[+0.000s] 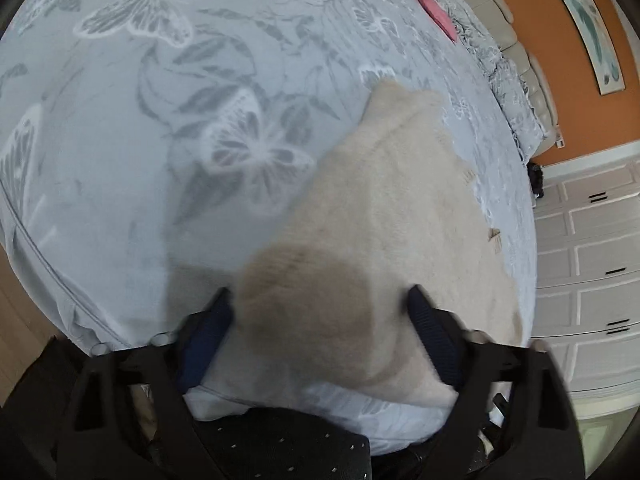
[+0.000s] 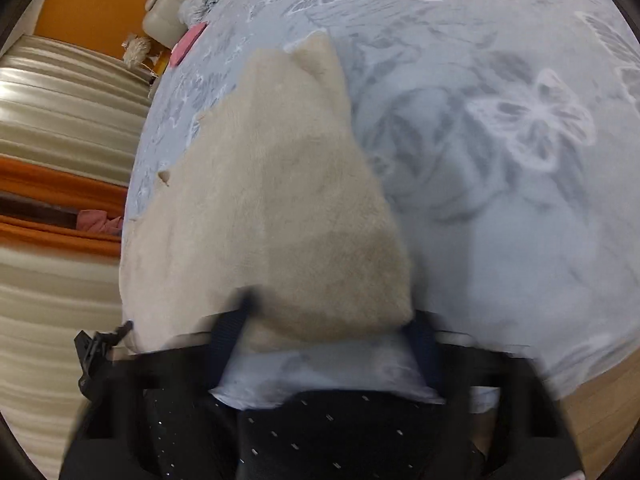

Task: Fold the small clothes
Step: 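Grasp the hem with both grippers and fold it toward the collar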

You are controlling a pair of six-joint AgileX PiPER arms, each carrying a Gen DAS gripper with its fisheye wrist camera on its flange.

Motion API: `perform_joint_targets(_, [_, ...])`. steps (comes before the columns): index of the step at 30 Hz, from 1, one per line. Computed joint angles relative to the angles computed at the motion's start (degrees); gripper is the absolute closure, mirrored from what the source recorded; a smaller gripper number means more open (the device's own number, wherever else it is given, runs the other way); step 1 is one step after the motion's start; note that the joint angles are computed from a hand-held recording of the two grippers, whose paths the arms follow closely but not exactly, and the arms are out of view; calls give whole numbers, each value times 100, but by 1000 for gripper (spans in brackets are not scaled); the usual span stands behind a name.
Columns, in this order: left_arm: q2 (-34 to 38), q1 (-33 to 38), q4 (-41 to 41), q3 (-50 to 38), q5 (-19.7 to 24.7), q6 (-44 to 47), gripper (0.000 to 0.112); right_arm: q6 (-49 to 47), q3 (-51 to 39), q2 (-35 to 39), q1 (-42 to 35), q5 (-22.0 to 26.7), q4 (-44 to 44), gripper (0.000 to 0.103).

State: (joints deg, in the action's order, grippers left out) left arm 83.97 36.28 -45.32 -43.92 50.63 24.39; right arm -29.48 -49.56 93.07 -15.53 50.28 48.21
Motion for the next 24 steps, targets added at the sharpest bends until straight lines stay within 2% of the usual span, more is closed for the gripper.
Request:
perform_joint_targets(1, [46,-111,82,-117,94,-190,73,-46,-54,5,-74,152,180,86])
perform_joint_targets(2, [28,-141,177,-223,195,-448,88,-79,-56,-218,-171,214,404,87])
perform_joint_targets(6, [-612,382,138,-639,975,-699,91,35,-247,-1270,-316,439,253,90])
perform_joint_targets(8, [-678,452,361,-653,1023,-811,91,-75,-181,-1345,-403,432,79,90])
perform_joint_targets(10, [-448,254,661,-517,730,-945,91,-60,65,-849,-357,58,-382,90])
perform_joint_targets(11, [-208,26,901,-358,403,-1067,91,-22,104,-510,-281,-37,-469,89])
perform_joint_targets(12, [11,-119,970,-254,263,-1030,90,-42,298,-205,-282,-230,-522,88])
perform_joint_targets(13, [5,-34,952,-134,177,-886,89,-268,392,-128,-403,-207,-346,87])
perform_joint_targets(14, [-199,-14,906,-49,114,-832,86,-409,455,-281,-591,-58,-182,82])
perform_joint_targets(16, [-524,-82,1224,-209,286,-1106,83,-102,469,-789,-613,-63,-427,74])
perform_joint_targets(17, [-731,-122,1435,-313,389,-1276,84,236,421,-1212,-518,-139,-857,74])
perform_joint_targets(20, [-1335,-341,2065,-842,454,-1704,73,988,176,-1981,-178,-377,-1752,74])
perform_joint_targets(21, [-1455,-543,2102,-1118,365,-1778,67,946,-15,-2130,-43,-392,-1662,74])
perform_joint_targets(23, [-1314,-1103,2157,-1577,170,-1983,62,732,-492,-1860,150,-237,-1344,90])
perform_joint_targets(24, [-1142,-1414,2145,-1773,41,-2027,62,810,-787,-1622,472,-242,-1281,93])
